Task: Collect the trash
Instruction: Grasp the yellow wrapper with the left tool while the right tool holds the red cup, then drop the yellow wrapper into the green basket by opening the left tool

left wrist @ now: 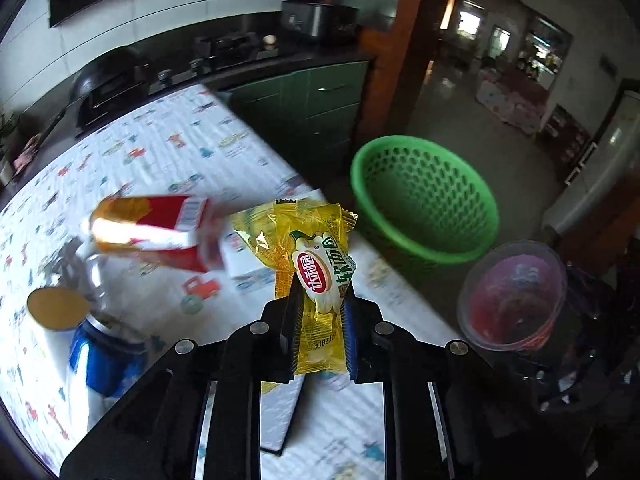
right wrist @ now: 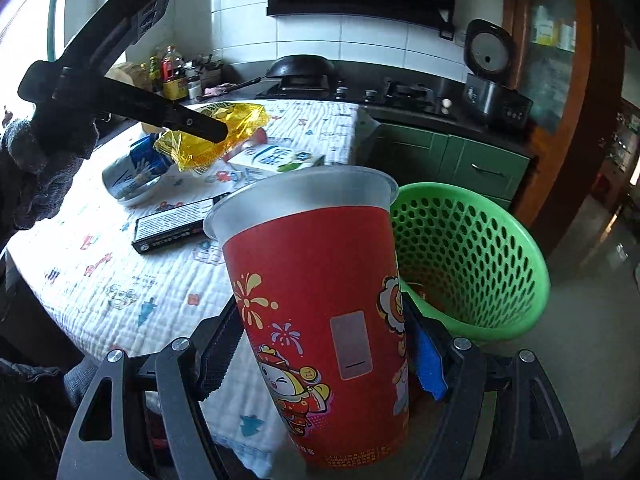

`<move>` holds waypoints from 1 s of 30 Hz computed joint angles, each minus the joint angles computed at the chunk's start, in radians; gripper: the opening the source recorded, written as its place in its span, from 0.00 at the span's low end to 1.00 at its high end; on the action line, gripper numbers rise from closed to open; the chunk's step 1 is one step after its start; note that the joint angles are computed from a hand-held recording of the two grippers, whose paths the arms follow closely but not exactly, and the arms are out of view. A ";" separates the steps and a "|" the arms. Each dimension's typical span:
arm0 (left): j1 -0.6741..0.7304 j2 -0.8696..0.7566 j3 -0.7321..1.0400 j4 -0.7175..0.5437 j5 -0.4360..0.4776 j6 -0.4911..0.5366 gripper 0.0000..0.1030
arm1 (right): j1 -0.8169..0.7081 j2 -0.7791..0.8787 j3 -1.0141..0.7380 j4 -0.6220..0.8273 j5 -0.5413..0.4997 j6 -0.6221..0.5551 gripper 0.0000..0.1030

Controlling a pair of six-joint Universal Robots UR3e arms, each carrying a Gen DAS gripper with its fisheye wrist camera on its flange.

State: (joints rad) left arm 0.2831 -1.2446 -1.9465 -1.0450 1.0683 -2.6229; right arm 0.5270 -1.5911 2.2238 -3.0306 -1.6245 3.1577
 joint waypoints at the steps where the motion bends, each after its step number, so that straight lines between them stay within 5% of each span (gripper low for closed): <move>1: -0.058 -0.045 0.033 0.027 0.004 -0.033 0.16 | -0.019 -0.041 0.036 0.001 -0.006 0.006 0.70; 11: -0.514 -0.650 0.552 0.171 0.087 -0.249 0.17 | -0.276 -0.394 0.293 0.110 0.022 -0.036 0.70; 18: -0.622 -0.982 0.959 0.060 0.111 -0.304 0.17 | -0.510 -0.544 0.421 0.153 0.144 -0.120 0.70; 23: -0.639 -1.120 1.134 0.018 0.073 -0.331 0.19 | -0.567 -0.508 0.438 0.115 0.176 -0.147 0.70; 25: -0.639 -1.158 1.187 0.000 0.059 -0.339 0.26 | -0.581 -0.494 0.442 0.100 0.181 -0.156 0.70; 28: -0.642 -1.171 1.196 0.032 0.061 -0.353 0.63 | -0.573 -0.423 0.428 0.045 0.174 -0.140 0.70; 30: -0.629 -1.155 1.156 0.070 0.035 -0.356 0.65 | -0.578 -0.391 0.421 0.023 0.175 -0.137 0.70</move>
State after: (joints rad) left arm -0.3456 -2.3999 -0.7910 -0.9745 1.1033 -2.9791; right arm -0.0511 -1.9825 2.6444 -3.0078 -1.4494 3.0203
